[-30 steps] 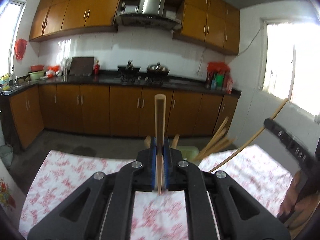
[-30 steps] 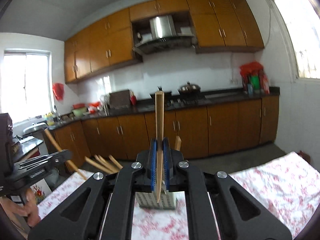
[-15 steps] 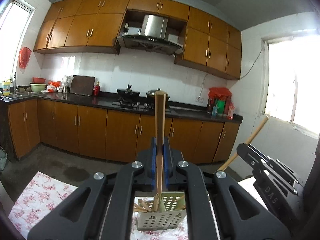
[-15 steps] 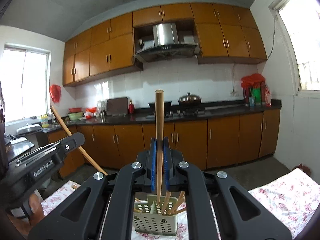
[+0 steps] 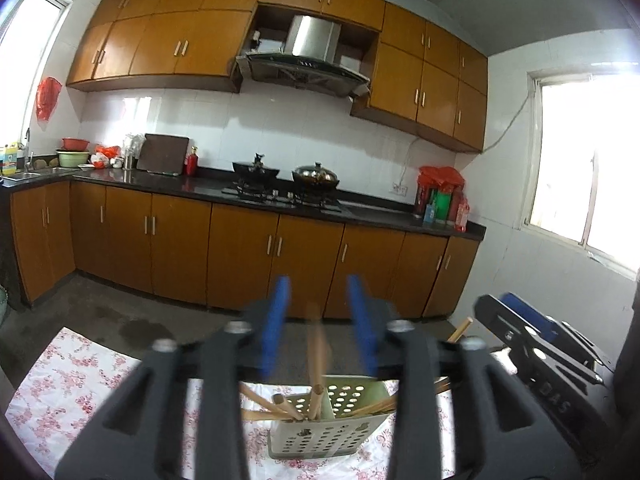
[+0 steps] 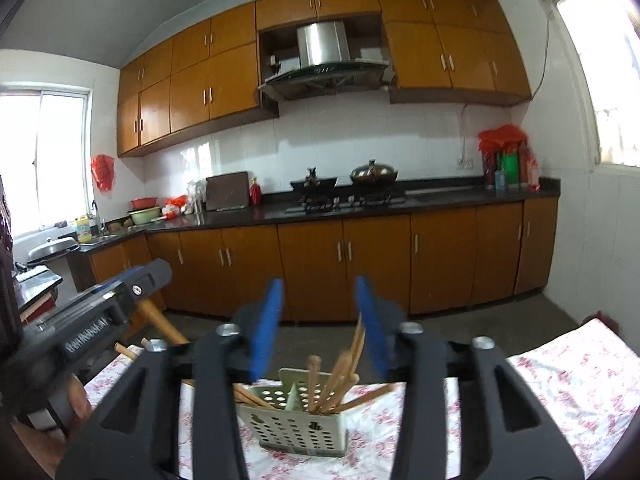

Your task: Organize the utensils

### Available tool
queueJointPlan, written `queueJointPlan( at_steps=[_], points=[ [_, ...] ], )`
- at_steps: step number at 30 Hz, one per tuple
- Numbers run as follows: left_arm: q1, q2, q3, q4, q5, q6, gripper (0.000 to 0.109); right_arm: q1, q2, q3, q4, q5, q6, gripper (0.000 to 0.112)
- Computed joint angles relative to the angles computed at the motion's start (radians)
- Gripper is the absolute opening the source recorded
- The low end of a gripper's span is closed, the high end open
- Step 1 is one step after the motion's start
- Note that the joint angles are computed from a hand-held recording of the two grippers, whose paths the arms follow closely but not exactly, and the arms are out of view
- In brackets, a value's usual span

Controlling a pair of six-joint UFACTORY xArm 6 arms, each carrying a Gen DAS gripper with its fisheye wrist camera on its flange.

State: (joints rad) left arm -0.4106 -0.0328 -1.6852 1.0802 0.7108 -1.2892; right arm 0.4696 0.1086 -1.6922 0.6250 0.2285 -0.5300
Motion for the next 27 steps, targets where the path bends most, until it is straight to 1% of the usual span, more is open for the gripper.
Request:
queueJointPlan(
  at_steps=[1, 2, 3, 4, 5, 6, 8, 9, 10, 11, 12, 13, 17, 18, 22, 27],
  points=[
    [-0.006, -0.011, 0.008, 0.009, 0.007, -0.005, 0.044, -0.001, -0.017, 0.023, -0.024, -0.017, 0.007, 0.045],
    [-0.011, -0.03, 0.023, 0.019, 0.014, -0.01, 0.048, -0.003, -0.037, 0.05, -0.058, -0.037, 0.025, 0.053],
    [-0.017, -0.054, 0.042, 0.033, 0.025, -0.018, 0.051, -0.003, -0.048, 0.067, -0.077, -0.053, 0.036, 0.063],
    [-0.021, -0.075, 0.06, 0.041, 0.034, -0.021, 0.058, -0.005, -0.07, 0.098, -0.094, -0.071, 0.047, 0.068],
    [-0.033, -0.101, 0.083, 0.058, 0.053, -0.028, 0.067, -0.007, -0.083, 0.114, -0.1, -0.077, 0.049, 0.078],
    [-0.049, -0.135, 0.117, 0.087, 0.078, -0.04, 0.071, -0.009, -0.117, 0.158, -0.102, -0.088, 0.044, 0.087],
    [-0.087, -0.196, 0.175, 0.133, 0.13, -0.056, 0.089, -0.018, -0.14, 0.19, -0.145, -0.095, 0.081, 0.097],
    [-0.107, -0.224, 0.205, 0.152, 0.156, -0.062, 0.093, -0.021, -0.174, 0.239, -0.18, -0.106, 0.108, 0.098],
    [-0.134, -0.261, 0.244, 0.175, 0.189, -0.07, 0.098, -0.026, -0.194, 0.272, -0.25, -0.112, 0.169, 0.101],
    [-0.162, -0.284, 0.268, 0.187, 0.229, -0.069, 0.099, -0.033, -0.202, 0.289, -0.323, -0.118, 0.236, 0.101],
    [-0.199, -0.309, 0.298, 0.203, 0.293, -0.072, 0.099, -0.04, -0.222, 0.325, -0.408, -0.127, 0.312, 0.101],
    [-0.226, -0.328, 0.321, 0.207, 0.338, -0.072, 0.099, -0.043, -0.236, 0.345, -0.451, -0.118, 0.349, 0.101],
    [-0.295, -0.395, 0.413, 0.179, 0.438, -0.088, 0.099, -0.043, -0.28, 0.4, -0.478, -0.025, 0.392, 0.101],
    [-0.31, -0.407, 0.432, 0.167, 0.461, -0.097, 0.099, -0.043, -0.293, 0.421, -0.499, -0.016, 0.415, 0.101],
    [-0.36, -0.442, 0.498, 0.144, 0.526, -0.134, 0.099, -0.044, -0.334, 0.492, -0.599, -0.005, 0.51, 0.101],
    [-0.401, -0.464, 0.551, 0.11, 0.574, -0.151, 0.099, -0.047, -0.388, 0.574, -0.647, -0.005, 0.556, 0.101]
  ],
)
